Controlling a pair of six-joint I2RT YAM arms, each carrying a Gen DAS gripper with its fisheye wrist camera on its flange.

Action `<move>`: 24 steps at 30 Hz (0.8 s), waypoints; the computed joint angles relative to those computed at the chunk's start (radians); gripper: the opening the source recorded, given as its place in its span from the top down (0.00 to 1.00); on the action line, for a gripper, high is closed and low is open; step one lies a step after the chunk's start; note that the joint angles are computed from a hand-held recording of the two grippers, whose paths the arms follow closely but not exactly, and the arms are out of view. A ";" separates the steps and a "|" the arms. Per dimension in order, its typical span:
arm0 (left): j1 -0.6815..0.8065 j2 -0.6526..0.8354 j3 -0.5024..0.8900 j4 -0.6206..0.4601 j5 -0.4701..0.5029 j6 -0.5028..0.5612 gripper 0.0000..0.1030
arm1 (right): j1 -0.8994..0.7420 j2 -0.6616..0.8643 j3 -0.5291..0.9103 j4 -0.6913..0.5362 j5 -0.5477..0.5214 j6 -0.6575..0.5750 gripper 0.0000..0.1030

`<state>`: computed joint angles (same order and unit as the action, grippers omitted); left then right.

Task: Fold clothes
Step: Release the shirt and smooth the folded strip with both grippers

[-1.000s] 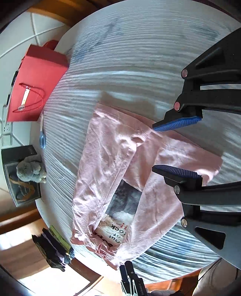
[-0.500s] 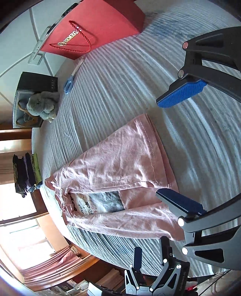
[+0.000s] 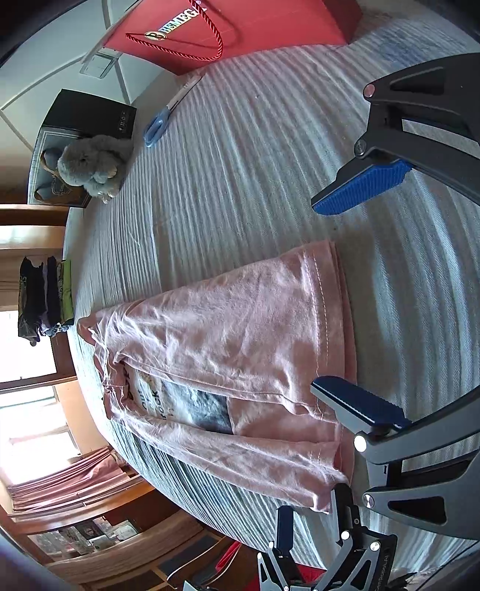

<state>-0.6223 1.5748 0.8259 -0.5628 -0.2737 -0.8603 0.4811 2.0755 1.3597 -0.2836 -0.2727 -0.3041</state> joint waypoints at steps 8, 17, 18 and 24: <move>-0.032 0.082 0.075 -0.059 -0.045 -0.157 0.13 | 0.004 0.033 0.001 0.016 -0.039 -0.092 0.18; -0.083 0.177 0.148 -0.084 -0.131 -0.343 0.00 | -0.031 0.059 0.026 0.003 -0.126 -0.219 0.17; -0.089 0.178 0.148 -0.084 -0.139 -0.351 0.00 | -0.034 0.062 0.032 -0.006 -0.133 -0.236 0.17; -0.116 0.165 0.149 -0.079 -0.153 -0.332 0.15 | -0.048 0.054 0.022 -0.002 -0.142 -0.276 0.30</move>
<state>-0.7388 1.7399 0.9744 -0.6416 -0.4271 -1.1922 0.4331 2.1294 1.3822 -0.2856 -0.4147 -0.5797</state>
